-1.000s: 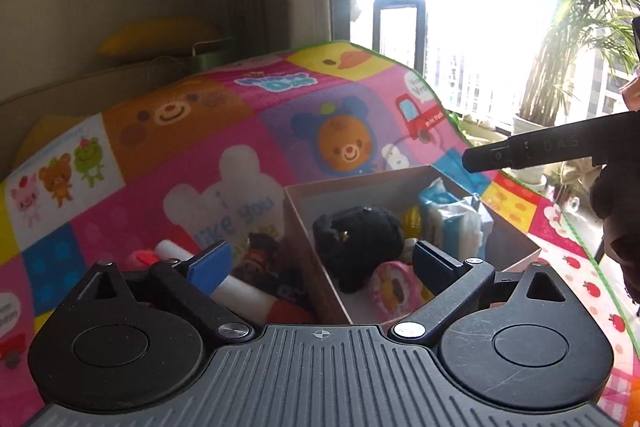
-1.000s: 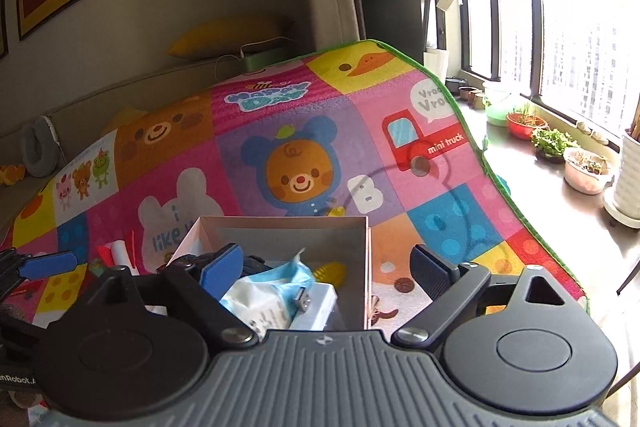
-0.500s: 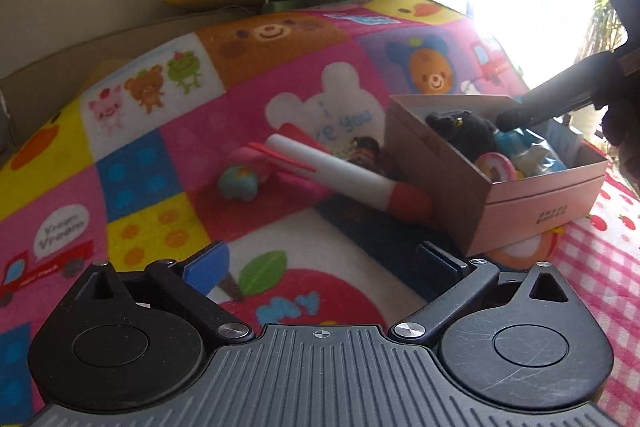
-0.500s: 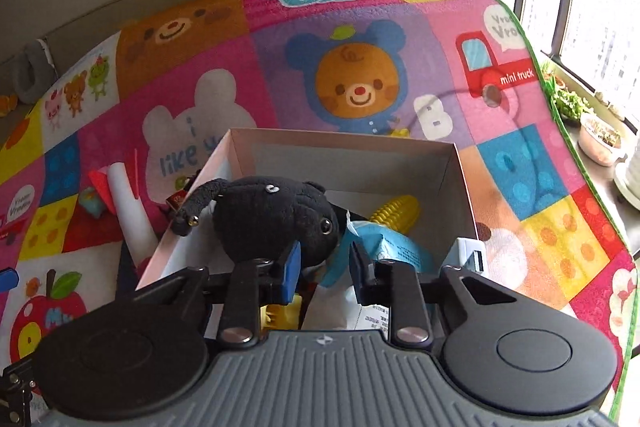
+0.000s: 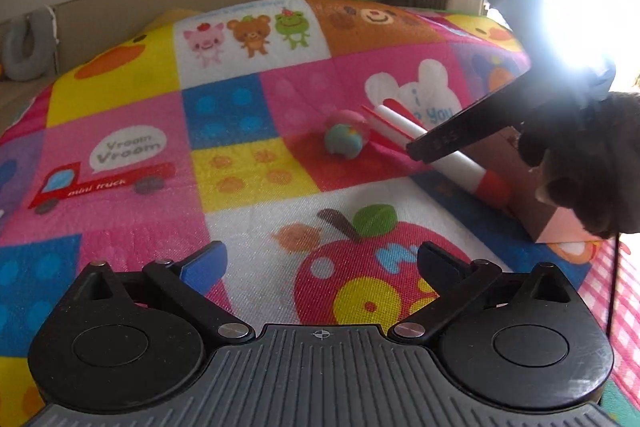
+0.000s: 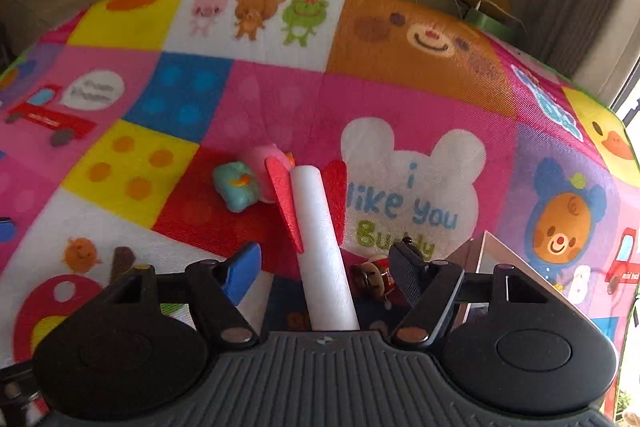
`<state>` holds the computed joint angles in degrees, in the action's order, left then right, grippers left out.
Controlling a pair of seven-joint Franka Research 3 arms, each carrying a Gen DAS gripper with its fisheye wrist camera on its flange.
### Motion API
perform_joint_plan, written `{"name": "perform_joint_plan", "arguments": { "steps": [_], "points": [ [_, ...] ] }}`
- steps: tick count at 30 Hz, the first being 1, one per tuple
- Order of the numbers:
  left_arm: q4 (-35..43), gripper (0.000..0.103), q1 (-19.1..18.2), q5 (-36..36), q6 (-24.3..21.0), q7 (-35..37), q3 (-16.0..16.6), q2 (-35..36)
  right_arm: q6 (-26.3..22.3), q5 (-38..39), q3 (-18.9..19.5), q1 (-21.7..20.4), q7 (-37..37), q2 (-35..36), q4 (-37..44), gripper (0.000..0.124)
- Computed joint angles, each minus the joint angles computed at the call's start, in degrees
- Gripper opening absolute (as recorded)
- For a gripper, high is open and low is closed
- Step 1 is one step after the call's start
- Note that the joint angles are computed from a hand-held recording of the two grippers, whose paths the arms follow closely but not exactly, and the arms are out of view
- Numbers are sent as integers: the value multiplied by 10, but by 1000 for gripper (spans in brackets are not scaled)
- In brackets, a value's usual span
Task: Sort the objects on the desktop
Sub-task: 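Grasp the small red-black figurine with the right tool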
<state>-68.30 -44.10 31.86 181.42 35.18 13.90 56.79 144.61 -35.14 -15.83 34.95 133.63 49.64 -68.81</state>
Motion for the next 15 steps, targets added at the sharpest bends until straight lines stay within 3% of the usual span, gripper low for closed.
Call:
{"name": "perform_joint_plan", "arguments": {
  "steps": [1, 2, 4, 6, 9, 10, 12, 13, 15],
  "points": [
    [-3, 103, 10, 1, 11, 7, -14, -1, -31, 17, 12, -11, -19, 24, 40, 38],
    [-6, 103, 22, 1, 24, 19, -30, -2, -58, 69, 5, -11, -55, 48, 77, 29],
    [-9, 103, 40, -4, 44, 47, -57, 0, -88, 65, 37, -29, -41, 45, 92, 29],
    [-9, 103, 65, -5, 57, 82, -97, 2, -64, 119, 69, -49, -47, 0, 42, 28],
    [-6, 103, 100, -9, 63, 129, -154, 8, -18, 258, 165, -116, -123, -68, -34, 30],
    [-8, 103, 111, -12, 67, 141, -171, 10, 4, 285, 171, -119, -143, -89, -59, 33],
    [-10, 103, 129, -21, 71, 161, -199, 13, 15, 245, 122, -81, -114, -107, -69, 36],
    [-12, 103, 131, -29, 72, 167, -203, 13, -7, 217, 85, -56, -83, -98, -47, 36],
    [-16, 103, 137, -41, 77, 181, -213, 13, -80, 202, 57, -48, -39, -58, 27, 36]
  ]
}}
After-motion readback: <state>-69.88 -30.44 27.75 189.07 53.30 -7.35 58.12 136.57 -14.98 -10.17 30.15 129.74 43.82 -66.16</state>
